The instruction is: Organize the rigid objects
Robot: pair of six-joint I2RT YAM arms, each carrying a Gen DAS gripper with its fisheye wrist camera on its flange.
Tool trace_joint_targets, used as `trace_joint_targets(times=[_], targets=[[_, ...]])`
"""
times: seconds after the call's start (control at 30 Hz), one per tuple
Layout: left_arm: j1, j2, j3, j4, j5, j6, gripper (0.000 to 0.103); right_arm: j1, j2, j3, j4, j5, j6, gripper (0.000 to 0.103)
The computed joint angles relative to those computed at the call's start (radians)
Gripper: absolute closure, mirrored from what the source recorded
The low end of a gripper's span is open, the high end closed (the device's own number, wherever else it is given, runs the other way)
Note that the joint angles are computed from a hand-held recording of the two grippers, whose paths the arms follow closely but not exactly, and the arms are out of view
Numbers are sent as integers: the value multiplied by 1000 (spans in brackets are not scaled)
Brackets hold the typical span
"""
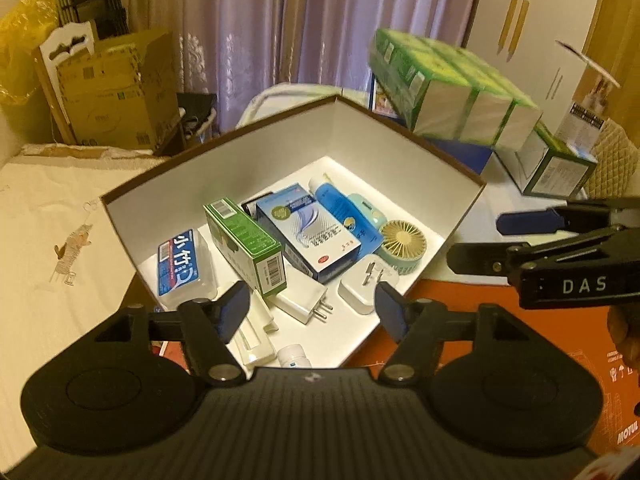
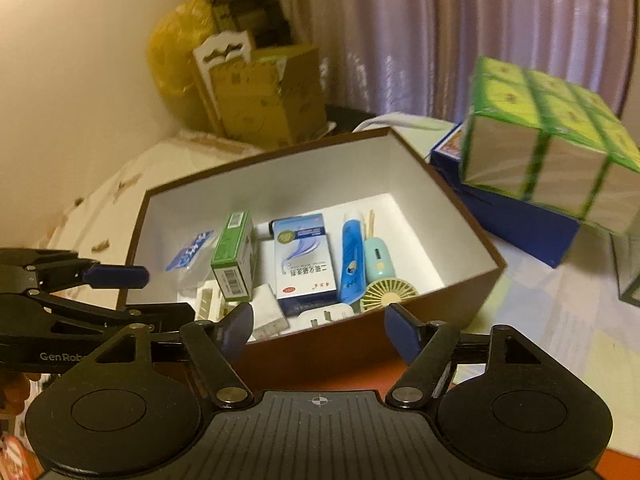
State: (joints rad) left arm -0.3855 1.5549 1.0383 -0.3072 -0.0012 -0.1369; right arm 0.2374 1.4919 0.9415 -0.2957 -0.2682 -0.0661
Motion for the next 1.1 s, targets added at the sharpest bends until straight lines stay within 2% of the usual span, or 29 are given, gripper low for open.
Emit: trace_joint_targets(times=[0.13,0.37,0.53,0.67,0.8,0.9,1.1], targets=[[-44,-95,-58,5,-51,-25,31,-28,-108,-78,10,-17,33,32],[-213,-265,-155,0,-240,-112,26,-127,-336,-204,-36,-95,2,31],[-362,-320,-160,-83,-368,-231,26,-242,-507,-275,-112,-184,-65,31],[-490,-327,-147,-159,-476,-348,26,-381,-604,-292,-232,-308,-157,31],[-607,-322,-128,-239,-559,-469,26,-550,-664,-292,-388,-420,-301,31],[-701,-308,-111,-299,-616,-562,26,-699,-693,-284,-531,-500,-460,31],[-871,-262,-71,-411,-673,-746,26,-1066,-631,-232,-903,-617,-963,31]])
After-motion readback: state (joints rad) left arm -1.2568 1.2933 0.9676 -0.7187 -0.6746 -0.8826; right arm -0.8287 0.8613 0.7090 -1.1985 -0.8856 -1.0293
